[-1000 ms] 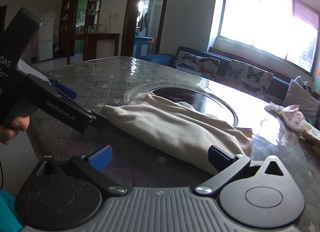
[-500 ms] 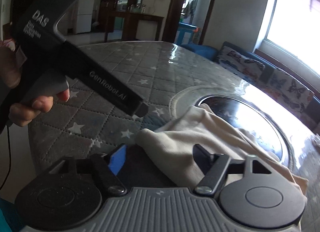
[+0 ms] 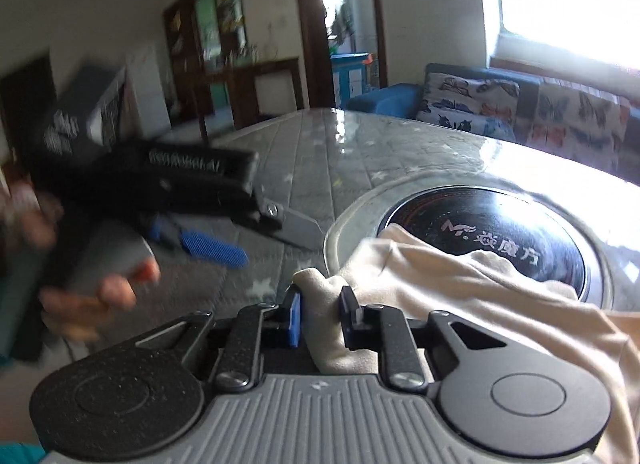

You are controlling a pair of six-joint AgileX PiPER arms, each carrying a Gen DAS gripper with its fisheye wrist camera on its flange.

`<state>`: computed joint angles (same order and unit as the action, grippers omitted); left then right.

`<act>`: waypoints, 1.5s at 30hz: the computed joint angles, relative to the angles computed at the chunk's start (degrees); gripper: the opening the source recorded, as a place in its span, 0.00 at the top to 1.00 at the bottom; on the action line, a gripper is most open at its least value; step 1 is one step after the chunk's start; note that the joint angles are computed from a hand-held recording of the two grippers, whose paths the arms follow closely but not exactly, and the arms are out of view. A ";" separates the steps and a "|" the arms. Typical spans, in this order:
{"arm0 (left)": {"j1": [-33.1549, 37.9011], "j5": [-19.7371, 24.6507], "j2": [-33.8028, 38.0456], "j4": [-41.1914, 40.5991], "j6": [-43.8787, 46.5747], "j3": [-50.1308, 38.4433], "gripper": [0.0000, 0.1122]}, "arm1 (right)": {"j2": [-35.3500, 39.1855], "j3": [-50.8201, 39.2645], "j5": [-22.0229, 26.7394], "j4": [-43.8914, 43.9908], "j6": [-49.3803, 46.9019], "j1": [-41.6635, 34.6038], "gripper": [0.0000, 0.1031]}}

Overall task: Fold clothes
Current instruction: 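Grasp the folded shirt edge with both grippers and lift it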

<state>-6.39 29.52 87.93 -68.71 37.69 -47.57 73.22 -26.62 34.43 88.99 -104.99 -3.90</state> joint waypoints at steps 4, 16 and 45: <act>0.20 6.76 5.13 -8.32 2.47 -2.71 0.08 | 1.17 -1.03 9.63 -2.62 3.17 -8.80 0.83; -5.11 9.22 14.62 -15.82 8.87 -9.24 0.60 | 7.05 -2.01 21.30 -4.66 -1.76 -18.66 0.80; -11.57 -3.82 12.00 -3.94 8.93 -10.42 0.78 | 18.66 -8.62 7.41 5.62 -7.05 -35.80 0.92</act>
<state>-17.95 25.70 99.94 -72.64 46.62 -57.98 91.88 -35.25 41.84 94.61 -112.04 -39.70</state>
